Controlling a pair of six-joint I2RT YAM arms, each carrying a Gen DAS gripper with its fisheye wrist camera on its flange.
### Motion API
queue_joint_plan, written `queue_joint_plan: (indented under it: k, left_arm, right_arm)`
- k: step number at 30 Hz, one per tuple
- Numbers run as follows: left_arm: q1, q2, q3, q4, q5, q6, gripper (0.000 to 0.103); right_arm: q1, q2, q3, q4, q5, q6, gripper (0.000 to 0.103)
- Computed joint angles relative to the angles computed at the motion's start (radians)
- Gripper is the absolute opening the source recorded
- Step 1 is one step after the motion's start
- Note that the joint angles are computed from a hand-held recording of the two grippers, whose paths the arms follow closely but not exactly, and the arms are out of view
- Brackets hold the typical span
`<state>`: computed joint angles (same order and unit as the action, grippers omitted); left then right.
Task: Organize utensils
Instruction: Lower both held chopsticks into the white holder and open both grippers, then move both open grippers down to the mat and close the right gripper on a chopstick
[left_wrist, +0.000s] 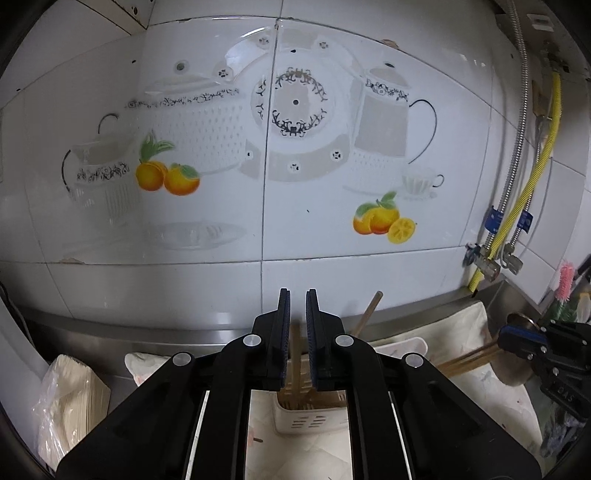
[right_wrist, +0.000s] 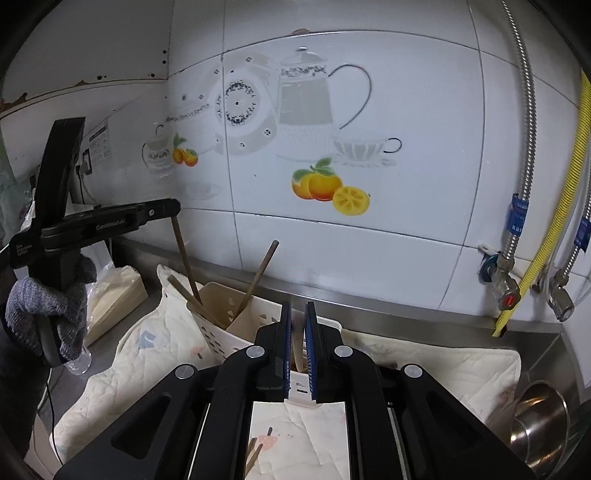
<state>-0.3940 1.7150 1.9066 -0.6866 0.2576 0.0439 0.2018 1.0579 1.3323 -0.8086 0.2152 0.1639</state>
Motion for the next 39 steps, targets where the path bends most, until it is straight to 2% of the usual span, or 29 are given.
queue_joint_plan:
  k: [1,4,7,10,16,19,22,23,30,35,39]
  left_arm:
    - [-0.001,-0.004,-0.002,-0.001,0.000,0.000,0.012]
    - [0.003,-0.050,-0.050,0.015,-0.010,0.001,0.036]
    - [0.013,-0.107,-0.108,0.029,0.002,0.001,0.039]
    - [0.023,-0.187,-0.197,0.041,0.004,0.002,0.048]
    - [0.050,-0.359,-0.403,0.059,0.025,0.010,0.055]
    - [0.062,-0.443,-0.510,0.059,0.037,0.016,0.058]
    - [0.067,-0.535,-0.626,0.065,0.036,0.020,0.063]
    - [0.068,-0.566,-0.664,0.068,0.034,0.023,0.067]
    - [0.081,-0.713,-0.870,0.063,0.043,0.028,0.072]
    - [0.137,-0.760,-0.971,0.052,0.089,0.017,0.073]
    - [0.161,-0.797,-1.032,0.048,0.095,0.023,0.073]
  right_arm:
    - [-0.003,-0.006,-0.005,0.004,0.001,0.004,0.007]
    - [-0.001,-0.024,-0.006,0.003,0.014,0.009,0.009]
    - [0.026,-0.071,-0.010,-0.012,0.054,0.023,0.012]
    - [0.098,-0.120,-0.023,-0.041,0.121,0.045,0.013]
    - [0.353,-0.216,-0.106,-0.119,0.304,0.182,0.013]
    - [0.510,-0.245,-0.171,-0.173,0.412,0.302,0.013]
    - [0.682,-0.267,-0.255,-0.240,0.513,0.487,0.013]
    - [0.723,-0.273,-0.274,-0.259,0.534,0.539,0.013]
    - [1.036,-0.209,-0.388,-0.409,0.634,0.978,0.013]
    - [1.160,-0.143,-0.465,-0.421,0.615,1.189,0.013]
    - [1.208,-0.111,-0.521,-0.377,0.584,1.275,0.013]
